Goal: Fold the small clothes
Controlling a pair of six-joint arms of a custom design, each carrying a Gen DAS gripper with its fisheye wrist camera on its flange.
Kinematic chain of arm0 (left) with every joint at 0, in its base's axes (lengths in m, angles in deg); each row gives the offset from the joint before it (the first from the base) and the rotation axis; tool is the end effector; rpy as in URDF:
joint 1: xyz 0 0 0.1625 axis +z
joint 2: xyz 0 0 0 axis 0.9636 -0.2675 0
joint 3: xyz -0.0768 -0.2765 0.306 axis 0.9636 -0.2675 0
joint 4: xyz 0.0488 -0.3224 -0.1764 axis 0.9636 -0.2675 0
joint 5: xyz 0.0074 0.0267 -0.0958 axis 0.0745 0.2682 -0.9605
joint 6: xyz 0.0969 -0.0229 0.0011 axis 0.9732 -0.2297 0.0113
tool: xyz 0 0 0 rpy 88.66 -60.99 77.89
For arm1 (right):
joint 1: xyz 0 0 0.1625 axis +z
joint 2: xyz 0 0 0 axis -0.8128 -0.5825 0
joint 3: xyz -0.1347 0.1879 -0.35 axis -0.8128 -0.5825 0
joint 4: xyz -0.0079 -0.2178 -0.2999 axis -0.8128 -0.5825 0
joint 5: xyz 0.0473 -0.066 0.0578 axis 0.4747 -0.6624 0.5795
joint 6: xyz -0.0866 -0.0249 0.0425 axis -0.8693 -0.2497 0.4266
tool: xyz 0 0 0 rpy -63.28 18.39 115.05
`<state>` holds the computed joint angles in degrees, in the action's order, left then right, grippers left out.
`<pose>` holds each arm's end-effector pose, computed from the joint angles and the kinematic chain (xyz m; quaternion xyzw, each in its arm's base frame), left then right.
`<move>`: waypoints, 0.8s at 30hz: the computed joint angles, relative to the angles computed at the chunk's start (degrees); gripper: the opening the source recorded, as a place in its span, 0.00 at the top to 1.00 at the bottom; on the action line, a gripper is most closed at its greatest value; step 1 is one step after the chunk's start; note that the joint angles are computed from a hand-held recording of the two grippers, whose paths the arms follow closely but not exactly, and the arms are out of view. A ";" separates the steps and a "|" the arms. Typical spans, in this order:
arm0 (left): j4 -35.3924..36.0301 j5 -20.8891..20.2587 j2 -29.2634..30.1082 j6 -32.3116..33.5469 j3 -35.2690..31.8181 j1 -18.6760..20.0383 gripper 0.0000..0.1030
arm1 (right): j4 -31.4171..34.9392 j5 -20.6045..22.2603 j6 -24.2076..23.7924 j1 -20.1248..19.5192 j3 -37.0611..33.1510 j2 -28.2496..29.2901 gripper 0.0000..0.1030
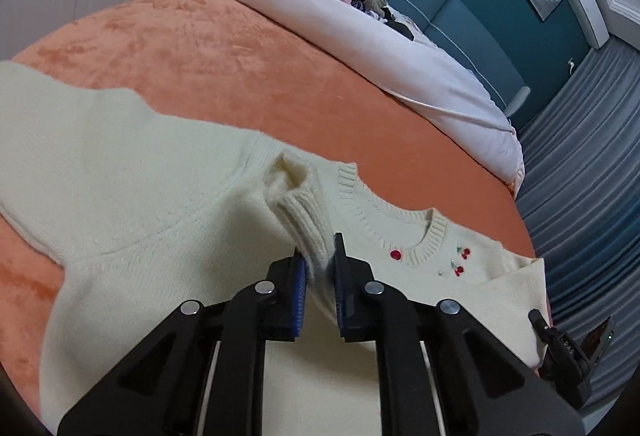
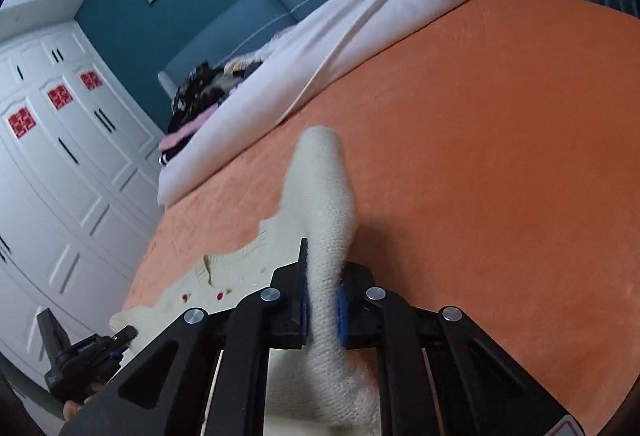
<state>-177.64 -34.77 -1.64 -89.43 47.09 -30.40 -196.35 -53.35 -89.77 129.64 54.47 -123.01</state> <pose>-0.1948 -0.4847 0.1306 -0.0902 0.8734 -0.4501 0.1623 0.0043 -0.5427 0.2881 0.0539 -0.9059 0.4116 0.0835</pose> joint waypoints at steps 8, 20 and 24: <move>1.34 -2.88 3.27 -4.38 1.96 3.81 0.87 | -0.82 -5.94 6.27 1.36 -1.27 2.43 0.89; -11.50 -1.92 6.85 -0.12 4.52 3.24 0.85 | -6.58 -18.73 -6.22 6.63 -0.79 6.27 0.87; -8.67 -1.64 4.77 -2.64 5.59 2.30 0.79 | -7.39 -27.75 -9.72 6.95 -2.00 8.22 0.87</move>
<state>-186.31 -36.41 3.12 -92.07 52.68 -28.09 -203.74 -81.11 -99.49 136.59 52.47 -114.79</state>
